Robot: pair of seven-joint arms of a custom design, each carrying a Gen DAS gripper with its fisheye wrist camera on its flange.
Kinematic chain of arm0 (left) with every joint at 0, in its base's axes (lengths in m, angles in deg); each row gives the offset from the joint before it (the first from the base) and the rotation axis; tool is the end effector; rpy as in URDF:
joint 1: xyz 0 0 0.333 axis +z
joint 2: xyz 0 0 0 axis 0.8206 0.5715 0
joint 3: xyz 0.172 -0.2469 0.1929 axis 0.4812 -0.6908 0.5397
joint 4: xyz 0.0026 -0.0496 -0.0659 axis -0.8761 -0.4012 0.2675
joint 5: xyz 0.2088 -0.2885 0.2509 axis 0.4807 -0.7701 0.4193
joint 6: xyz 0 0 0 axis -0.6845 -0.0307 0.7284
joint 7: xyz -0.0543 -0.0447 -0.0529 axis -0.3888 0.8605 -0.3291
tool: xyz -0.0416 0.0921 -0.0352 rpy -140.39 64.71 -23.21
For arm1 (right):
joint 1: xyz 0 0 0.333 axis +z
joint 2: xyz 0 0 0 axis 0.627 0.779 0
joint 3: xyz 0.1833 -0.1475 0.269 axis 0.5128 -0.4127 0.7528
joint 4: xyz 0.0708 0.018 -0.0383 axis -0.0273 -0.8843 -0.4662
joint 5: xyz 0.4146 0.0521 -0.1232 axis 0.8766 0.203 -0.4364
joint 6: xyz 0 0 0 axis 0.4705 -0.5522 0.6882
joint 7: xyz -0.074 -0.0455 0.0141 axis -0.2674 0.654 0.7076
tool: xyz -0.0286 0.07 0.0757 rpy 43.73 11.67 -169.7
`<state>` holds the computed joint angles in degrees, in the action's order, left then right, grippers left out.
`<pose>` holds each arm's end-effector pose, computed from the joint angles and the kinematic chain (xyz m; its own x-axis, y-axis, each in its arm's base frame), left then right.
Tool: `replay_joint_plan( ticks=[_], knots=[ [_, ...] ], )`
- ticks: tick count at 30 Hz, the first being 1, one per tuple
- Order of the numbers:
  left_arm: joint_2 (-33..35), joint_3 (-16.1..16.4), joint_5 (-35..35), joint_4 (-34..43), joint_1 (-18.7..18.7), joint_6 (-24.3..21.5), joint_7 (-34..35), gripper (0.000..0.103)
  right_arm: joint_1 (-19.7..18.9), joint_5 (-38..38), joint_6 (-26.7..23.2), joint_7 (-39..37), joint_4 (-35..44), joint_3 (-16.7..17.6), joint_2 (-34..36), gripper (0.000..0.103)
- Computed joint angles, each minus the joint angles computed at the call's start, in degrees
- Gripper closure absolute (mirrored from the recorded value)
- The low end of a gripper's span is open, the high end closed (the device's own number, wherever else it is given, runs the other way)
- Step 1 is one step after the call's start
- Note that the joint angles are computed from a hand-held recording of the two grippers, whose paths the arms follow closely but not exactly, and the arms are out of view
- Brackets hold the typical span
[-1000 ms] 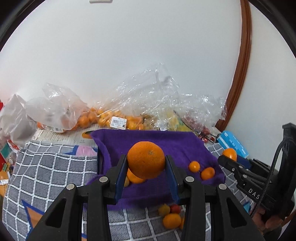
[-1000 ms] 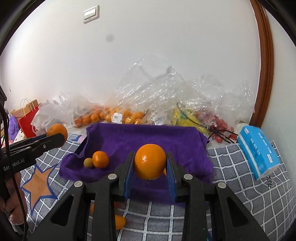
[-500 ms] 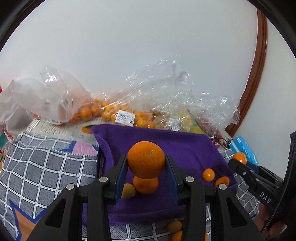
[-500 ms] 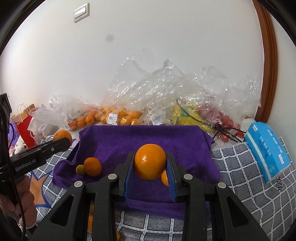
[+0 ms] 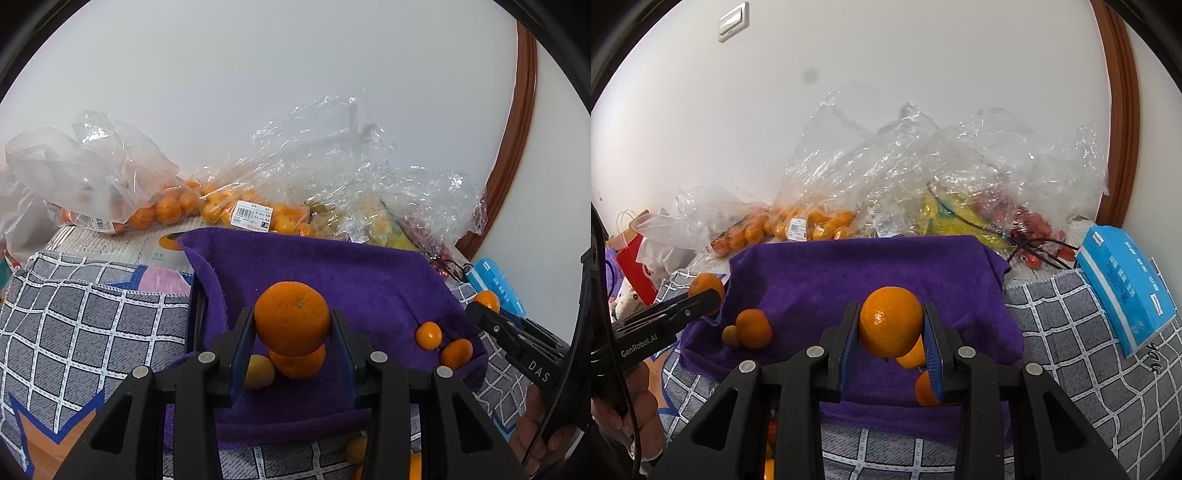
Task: Organize fruits
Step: 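Lift and carry both held fruits over the purple towel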
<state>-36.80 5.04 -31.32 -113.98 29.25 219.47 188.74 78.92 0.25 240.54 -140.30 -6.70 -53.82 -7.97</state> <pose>0.5410 -0.2764 0.3356 0.0553 -0.9722 0.2277 -0.6048 -0.2140 -0.7671 0.5905 0.4713 0.3274 0.2896 -0.9488 -0.1260 -0.6148 -0.0836 -0.7842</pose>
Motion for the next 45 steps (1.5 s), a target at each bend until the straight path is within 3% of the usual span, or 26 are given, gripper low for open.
replay_joint_plan(
  ticks=[7, 15, 20, 28, 45],
  knots=[
    [0.1, 0.1, 1.4, -0.4, 0.4, -0.7, -1.7, 0.064, -0.7, 3.6, 0.4, -3.3, 0.0, 0.4, 0.7, 0.07],
    [0.1, 0.7, 4.8, -0.9, 0.3, -2.8, -4.5, 0.064, -1.5, 15.3, 1.2, -15.8, -0.1, 1.9, 2.2, 0.07],
    [0.0, 0.4, 12.0, -2.4, 1.6, -4.8, -11.2, 0.064, -2.3, 21.8, 1.1, -23.6, 0.1, 3.6, 3.3, 0.07],
    [0.3, 2.7, 16.6, -2.6, 0.2, -7.6, -15.4, 0.064, -1.9, 29.2, 1.0, -32.4, -0.3, 4.1, 4.1, 0.07],
    [0.1, 5.3, 19.8, -2.7, -0.6, -8.8, -21.0, 0.064, -1.3, 43.1, 0.7, -47.9, -1.2, 5.0, 5.1, 0.07]
  ],
)
